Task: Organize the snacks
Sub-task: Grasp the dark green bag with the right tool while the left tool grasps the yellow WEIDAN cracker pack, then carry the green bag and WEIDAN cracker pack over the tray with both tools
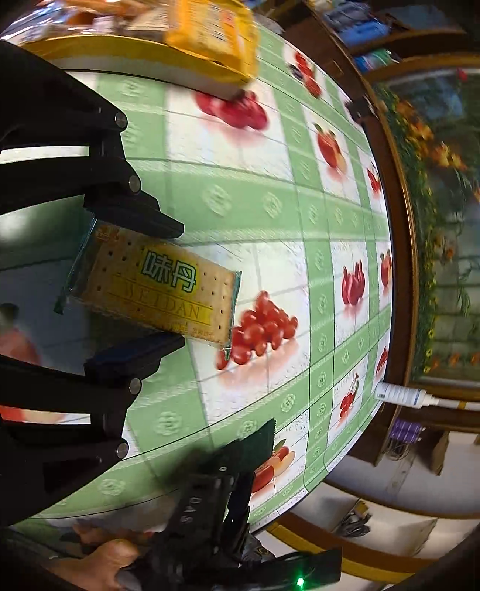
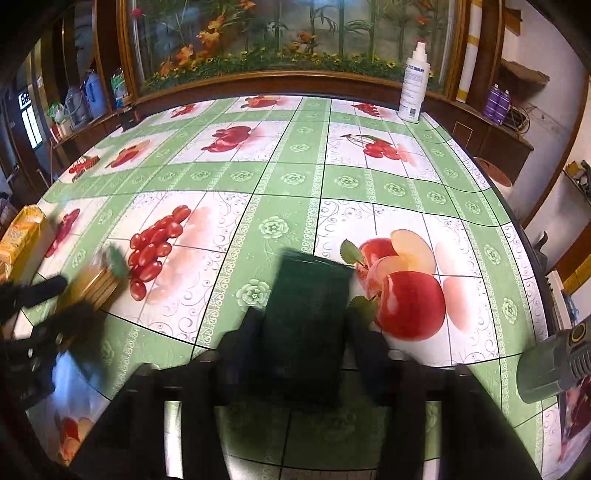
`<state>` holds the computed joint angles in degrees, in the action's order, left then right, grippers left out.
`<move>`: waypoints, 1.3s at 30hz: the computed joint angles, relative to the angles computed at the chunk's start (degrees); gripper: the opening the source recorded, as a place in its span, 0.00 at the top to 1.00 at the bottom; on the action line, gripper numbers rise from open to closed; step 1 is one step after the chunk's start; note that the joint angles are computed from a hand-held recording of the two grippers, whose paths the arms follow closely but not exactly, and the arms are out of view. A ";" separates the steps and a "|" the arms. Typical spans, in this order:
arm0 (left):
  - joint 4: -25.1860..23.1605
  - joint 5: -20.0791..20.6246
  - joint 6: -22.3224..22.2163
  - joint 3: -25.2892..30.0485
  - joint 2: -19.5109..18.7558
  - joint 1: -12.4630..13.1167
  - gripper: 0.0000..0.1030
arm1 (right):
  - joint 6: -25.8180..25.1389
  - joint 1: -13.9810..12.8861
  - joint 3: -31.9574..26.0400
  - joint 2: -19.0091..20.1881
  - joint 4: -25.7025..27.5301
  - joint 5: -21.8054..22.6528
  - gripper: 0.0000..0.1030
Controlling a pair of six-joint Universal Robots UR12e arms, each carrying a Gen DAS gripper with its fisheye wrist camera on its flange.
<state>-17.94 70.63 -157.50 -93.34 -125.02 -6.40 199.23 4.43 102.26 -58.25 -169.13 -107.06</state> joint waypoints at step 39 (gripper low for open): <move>17.19 1.41 -8.87 -12.24 7.22 9.68 0.55 | -5.06 7.43 -1.11 0.32 -9.36 24.25 0.56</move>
<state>-0.75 72.04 -166.37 -105.58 -117.79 3.28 194.18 11.86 101.15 -57.94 -178.50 -82.81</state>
